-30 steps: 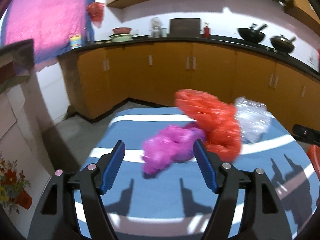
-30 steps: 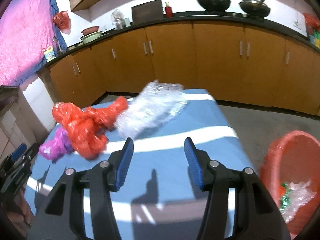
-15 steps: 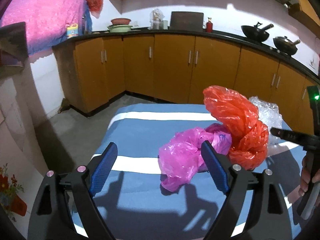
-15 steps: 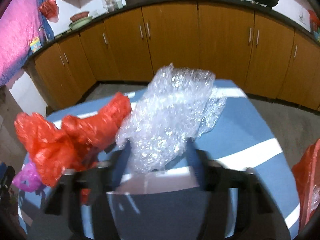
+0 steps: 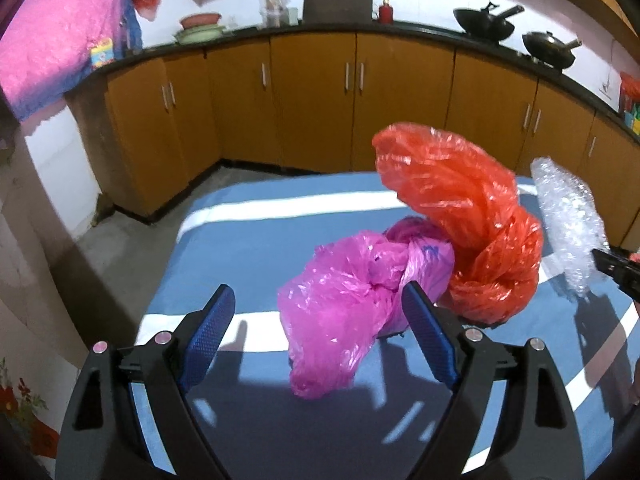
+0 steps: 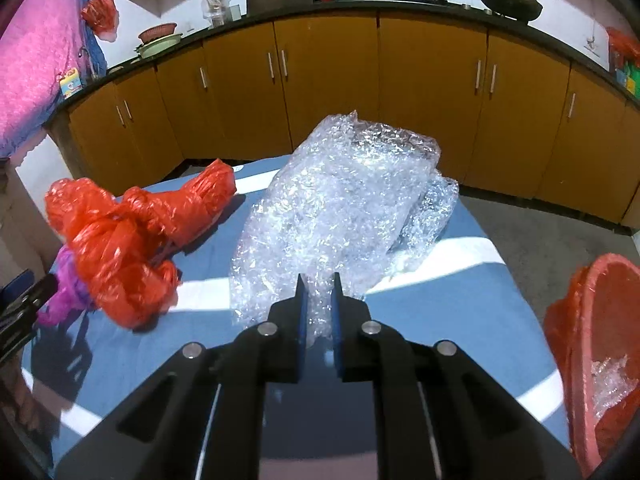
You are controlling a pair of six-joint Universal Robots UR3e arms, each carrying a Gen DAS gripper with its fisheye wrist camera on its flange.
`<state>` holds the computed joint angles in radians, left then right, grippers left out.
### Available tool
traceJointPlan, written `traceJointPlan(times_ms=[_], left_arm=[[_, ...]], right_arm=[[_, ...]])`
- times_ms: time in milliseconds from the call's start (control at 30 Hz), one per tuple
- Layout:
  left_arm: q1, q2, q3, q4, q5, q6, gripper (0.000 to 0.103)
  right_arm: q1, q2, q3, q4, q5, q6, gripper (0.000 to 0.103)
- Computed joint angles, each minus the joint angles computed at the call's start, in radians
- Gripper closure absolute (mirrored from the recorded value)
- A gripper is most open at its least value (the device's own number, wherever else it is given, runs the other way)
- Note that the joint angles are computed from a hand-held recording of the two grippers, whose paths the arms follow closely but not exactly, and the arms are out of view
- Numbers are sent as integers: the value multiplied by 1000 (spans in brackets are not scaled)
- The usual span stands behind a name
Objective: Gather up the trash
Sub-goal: 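Grasp the pink bag with the left gripper while the right gripper grasps bubble wrap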
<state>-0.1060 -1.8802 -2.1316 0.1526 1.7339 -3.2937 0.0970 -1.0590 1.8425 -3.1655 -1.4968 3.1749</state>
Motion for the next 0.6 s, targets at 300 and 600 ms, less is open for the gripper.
traceJointPlan(times_ms=[300,600], left_arm=[[40,36,-35,-52,-154,56,86],[-9,192,-229,-6,-84,29,92]], right_arm=[[-27,-97,114,-15,30,-6,92],[-61,-268,267,-12,61,-16,92]])
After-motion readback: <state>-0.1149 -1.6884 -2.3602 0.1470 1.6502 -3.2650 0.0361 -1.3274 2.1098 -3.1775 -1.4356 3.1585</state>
